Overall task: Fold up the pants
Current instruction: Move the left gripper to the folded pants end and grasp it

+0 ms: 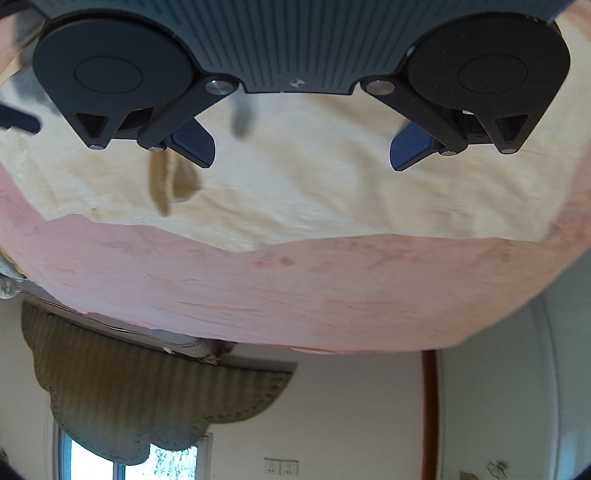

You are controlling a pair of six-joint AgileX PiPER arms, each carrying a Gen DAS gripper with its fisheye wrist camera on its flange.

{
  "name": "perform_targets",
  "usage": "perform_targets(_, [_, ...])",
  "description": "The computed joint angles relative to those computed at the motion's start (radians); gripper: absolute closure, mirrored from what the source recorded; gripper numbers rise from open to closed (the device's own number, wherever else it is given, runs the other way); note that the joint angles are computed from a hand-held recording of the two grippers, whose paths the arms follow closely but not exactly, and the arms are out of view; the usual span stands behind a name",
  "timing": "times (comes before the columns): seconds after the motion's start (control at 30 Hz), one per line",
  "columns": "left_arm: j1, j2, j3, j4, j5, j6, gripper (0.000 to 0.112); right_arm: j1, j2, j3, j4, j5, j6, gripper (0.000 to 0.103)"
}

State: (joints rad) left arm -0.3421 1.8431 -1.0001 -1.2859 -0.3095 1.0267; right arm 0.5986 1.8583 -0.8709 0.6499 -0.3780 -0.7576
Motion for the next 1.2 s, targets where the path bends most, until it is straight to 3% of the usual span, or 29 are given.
perform_targets(0.07, [0.020, -0.060, 0.093, 0.155, -0.057, -0.150, 0.010, -0.003, -0.034, 0.022, -0.104, -0.009, 0.124, 0.020])
perform_targets(0.17, [0.074, -0.138, 0.182, 0.157, -0.104, -0.182, 0.010, -0.015, -0.075, 0.032, -0.382, -0.025, 0.424, 0.019])
perform_targets(0.27, [0.175, -0.222, 0.229, 0.103, -0.031, -0.165, 0.010, 0.020, -0.039, -0.038, -0.505, 0.008, 0.507, 0.019])
perform_targets(0.4, [0.371, -0.345, 0.300, 0.344, 0.153, -0.459, 0.010, 0.123, 0.046, -0.156, -0.419, 0.056, 0.305, 0.019])
perform_targets(0.47, [0.453, -0.386, 0.315, 0.407, 0.243, -0.518, 0.010, 0.168, 0.077, -0.198, -0.381, 0.069, 0.225, 0.019])
perform_targets(0.57, [0.562, -0.408, 0.316, 0.257, 0.376, -0.346, 0.010, 0.224, 0.122, -0.264, -0.208, 0.097, -0.020, 0.019])
perform_targets(0.63, [0.665, -0.397, 0.314, 0.105, 0.529, -0.184, 0.010, 0.262, 0.154, -0.289, -0.056, 0.080, -0.220, 0.019])
perform_targets(0.7, [0.777, -0.364, 0.309, 0.020, 0.712, -0.094, 0.010, 0.295, 0.186, -0.319, 0.105, 0.044, -0.420, 0.019])
perform_targets(0.77, [0.854, -0.330, 0.307, -0.030, 0.838, -0.047, 0.010, 0.332, 0.222, -0.355, 0.198, -0.016, -0.541, 0.019])
perform_targets(0.97, [0.917, -0.258, 0.288, -0.123, 0.971, 0.017, 0.010, 0.370, 0.351, -0.530, 0.259, -0.078, -0.710, 0.020])
perform_targets(1.07, [0.928, -0.195, 0.254, -0.155, 1.028, 0.012, 0.010, 0.368, 0.399, -0.627, 0.297, -0.032, -0.775, 0.027])
perform_targets(1.2, [0.916, -0.131, 0.213, -0.233, 1.051, 0.036, 0.010, 0.357, 0.461, -0.751, 0.363, 0.002, -0.828, 0.027])
